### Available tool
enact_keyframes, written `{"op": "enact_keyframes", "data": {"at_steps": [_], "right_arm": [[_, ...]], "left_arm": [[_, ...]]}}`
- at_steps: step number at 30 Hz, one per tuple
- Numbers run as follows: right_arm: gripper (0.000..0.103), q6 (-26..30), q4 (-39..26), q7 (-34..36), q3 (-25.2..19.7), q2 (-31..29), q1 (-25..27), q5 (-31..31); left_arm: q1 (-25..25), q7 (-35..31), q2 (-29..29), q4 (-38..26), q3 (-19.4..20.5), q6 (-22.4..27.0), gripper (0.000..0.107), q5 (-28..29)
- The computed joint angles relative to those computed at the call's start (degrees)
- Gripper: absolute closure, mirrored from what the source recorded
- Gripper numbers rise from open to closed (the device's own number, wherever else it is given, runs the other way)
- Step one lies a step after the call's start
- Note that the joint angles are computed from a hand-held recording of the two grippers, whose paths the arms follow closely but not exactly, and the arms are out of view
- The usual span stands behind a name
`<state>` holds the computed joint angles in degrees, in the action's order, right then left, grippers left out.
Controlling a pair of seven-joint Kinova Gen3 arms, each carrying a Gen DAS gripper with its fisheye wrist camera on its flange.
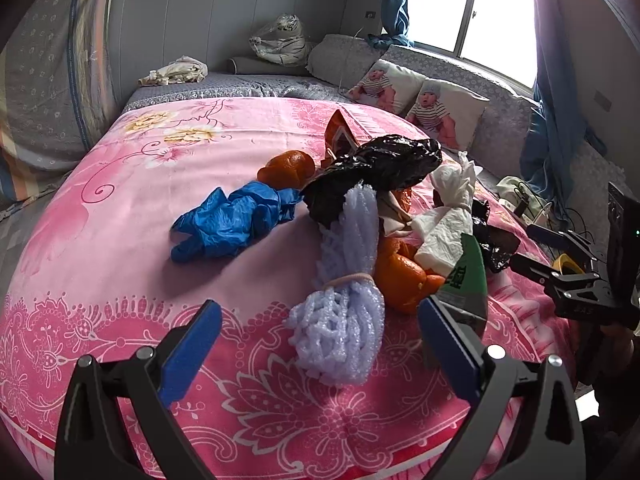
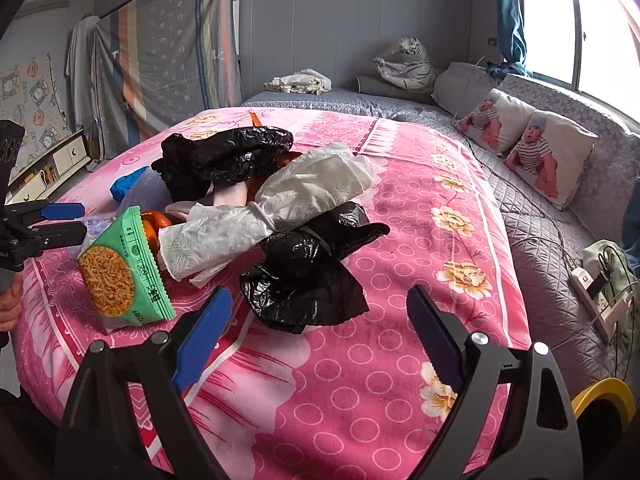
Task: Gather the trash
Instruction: 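Move both open tools back over the trash pile on the bed, then grasp a foam net with the left tool while the right tool grasps a black bag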
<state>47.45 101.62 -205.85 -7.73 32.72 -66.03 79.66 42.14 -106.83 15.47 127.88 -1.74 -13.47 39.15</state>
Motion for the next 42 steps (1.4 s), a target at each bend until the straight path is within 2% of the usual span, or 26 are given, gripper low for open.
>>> {"op": "enact_keyframes", "data": {"at_steps": [3,7,12,19,24,28,32,35,39,42], "right_arm": [[0.019,-1.3,-0.1,0.5,0.0,-0.2,0.9,-0.4],[0.021,-2.1,-1.1,2.6,0.3,-0.1,1.4,-1.2],[0.024,-2.7,-2.7,5.3,1.1,0.3,1.5,-2.5],[0.025,-4.3,-5.2,9.5,2.3,1.0,2.1,-5.4],[0.026,-6.9,-7.2,14.7,3.3,1.7,3.5,-10.7],[0.033,-10.3,-7.7,18.2,4.6,1.8,4.5,-15.1],[0.035,-15.3,-6.8,18.1,7.0,1.3,4.8,-17.3],[0.045,-16.9,-7.1,19.6,8.4,1.4,4.6,-19.5],[0.07,-18.0,-7.5,21.3,10.2,1.8,3.7,-22.3],[0.077,-18.2,-7.0,20.2,12.3,1.5,1.8,-22.3]], "left_arm": [[-0.8,0.6,0.3,-0.4,0.1,0.6,0.013,-0.7],[-3.3,3.6,1.0,-1.2,1.6,1.8,0.013,-4.6],[-0.5,4.3,2.2,-3.5,-1.9,4.1,0.015,-6.0],[1.2,8.0,3.7,-5.7,-4.3,7.1,0.033,-10.5],[2.0,11.3,4.6,-6.8,-5.6,8.5,0.045,-13.8],[1.3,14.2,5.1,-7.7,-5.1,9.7,0.061,-16.7],[3.4,17.1,5.2,-7.6,-7.3,9.2,0.062,-18.7],[4.7,18.3,5.0,-7.6,-8.4,9.1,0.068,-19.8],[7.0,19.6,4.9,-7.9,-10.7,9.6,0.07,-20.5],[8.3,20.6,4.4,-7.4,-12.1,9.1,0.071,-20.6]]}}
